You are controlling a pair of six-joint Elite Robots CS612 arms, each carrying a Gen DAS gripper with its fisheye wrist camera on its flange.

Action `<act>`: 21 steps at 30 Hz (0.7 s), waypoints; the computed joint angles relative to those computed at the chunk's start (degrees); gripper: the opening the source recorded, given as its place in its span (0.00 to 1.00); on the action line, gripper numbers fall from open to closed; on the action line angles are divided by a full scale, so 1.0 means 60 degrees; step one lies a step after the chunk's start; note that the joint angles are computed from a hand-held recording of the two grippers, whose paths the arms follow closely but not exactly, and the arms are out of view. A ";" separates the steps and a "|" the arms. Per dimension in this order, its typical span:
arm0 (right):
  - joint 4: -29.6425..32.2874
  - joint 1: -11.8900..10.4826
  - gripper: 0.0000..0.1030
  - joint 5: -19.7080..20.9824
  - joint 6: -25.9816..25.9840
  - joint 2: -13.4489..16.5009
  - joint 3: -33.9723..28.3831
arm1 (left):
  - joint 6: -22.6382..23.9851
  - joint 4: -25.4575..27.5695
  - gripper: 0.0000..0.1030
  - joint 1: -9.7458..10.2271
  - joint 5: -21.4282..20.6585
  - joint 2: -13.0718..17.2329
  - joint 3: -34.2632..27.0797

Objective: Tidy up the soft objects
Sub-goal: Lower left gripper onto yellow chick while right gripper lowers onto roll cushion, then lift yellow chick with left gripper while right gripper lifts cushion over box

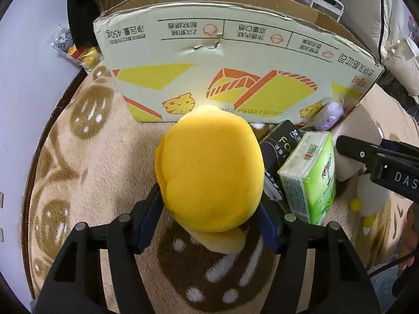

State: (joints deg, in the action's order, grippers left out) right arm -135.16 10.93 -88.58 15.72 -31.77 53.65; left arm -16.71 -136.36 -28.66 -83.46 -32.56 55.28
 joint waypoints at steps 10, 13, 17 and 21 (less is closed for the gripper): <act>-0.0463 -0.0004 0.46 -0.0227 0.0427 -0.0341 0.0516 | -0.0524 -0.0244 0.61 -0.0004 0.0517 -0.0211 0.0292; -0.0677 -0.0001 0.46 -0.0314 0.0513 -0.0486 0.0741 | -0.0641 -0.0309 0.61 0.0002 0.0518 -0.0307 0.0419; -0.1161 -0.0001 0.45 -0.0426 0.0524 -0.0719 0.1105 | -0.0721 -0.0625 0.61 -0.0038 0.0758 -0.0550 0.0796; -0.1719 0.0008 0.45 -0.0562 0.0533 -0.0962 0.1452 | -0.0847 -0.1018 0.61 -0.0063 0.0890 -0.0825 0.1216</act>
